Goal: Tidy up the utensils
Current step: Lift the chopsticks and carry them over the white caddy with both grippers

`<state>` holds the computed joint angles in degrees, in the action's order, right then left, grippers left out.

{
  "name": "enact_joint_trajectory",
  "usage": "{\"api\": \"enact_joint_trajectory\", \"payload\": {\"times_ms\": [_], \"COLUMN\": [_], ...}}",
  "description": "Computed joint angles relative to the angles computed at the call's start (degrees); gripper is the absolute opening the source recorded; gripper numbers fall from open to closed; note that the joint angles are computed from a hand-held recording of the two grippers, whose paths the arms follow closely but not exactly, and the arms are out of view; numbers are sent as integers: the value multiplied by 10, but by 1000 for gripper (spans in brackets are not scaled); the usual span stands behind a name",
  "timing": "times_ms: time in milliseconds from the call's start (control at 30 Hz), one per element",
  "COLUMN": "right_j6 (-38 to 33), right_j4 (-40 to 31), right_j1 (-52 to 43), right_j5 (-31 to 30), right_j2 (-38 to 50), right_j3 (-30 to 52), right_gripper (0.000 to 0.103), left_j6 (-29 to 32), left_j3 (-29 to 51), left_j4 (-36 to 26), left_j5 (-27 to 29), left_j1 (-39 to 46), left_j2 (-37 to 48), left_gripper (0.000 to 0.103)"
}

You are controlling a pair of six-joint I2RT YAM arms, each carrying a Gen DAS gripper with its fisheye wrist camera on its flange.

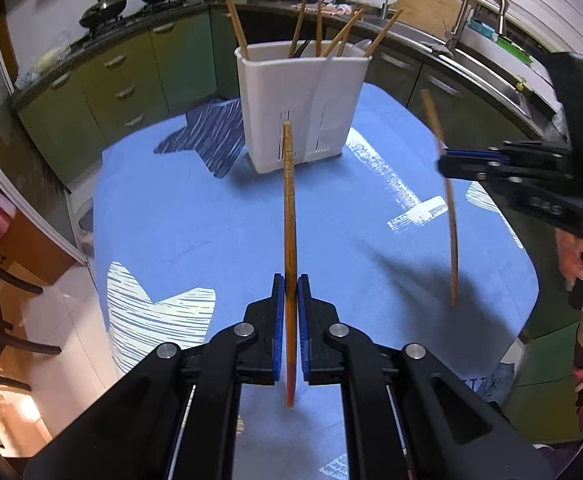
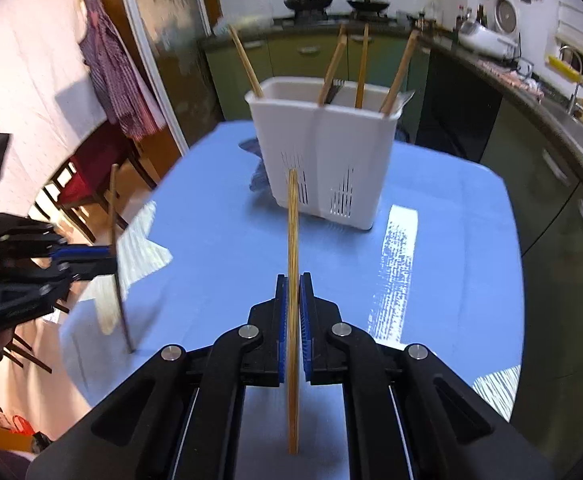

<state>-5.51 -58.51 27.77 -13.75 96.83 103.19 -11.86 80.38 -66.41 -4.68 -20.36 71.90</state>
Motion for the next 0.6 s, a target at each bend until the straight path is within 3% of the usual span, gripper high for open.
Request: {"api": "enact_joint_trajectory", "payload": {"times_ms": [133,333,467,600], "right_j6": [3,6,9,22], "right_j4": [2,-9,-29,-68], "right_j1": [-10,-28,-34,-41], "right_j5": [-9,-24,-31,-42], "right_j2": [-57,-80,-65,-13], "right_j3": [-34,-16,46,176], "right_gripper": [7,7,7,7], "left_j6": [0,2,13,26], "left_j3": [13,66,134,259], "left_j4": [-8,-21,-37,-64], "left_j5": [-4,-17,-15,-5], "left_j1": [-7,-21,-17,-1], "left_j2": [-11,0,32,100], "left_gripper": [7,7,7,7]}}
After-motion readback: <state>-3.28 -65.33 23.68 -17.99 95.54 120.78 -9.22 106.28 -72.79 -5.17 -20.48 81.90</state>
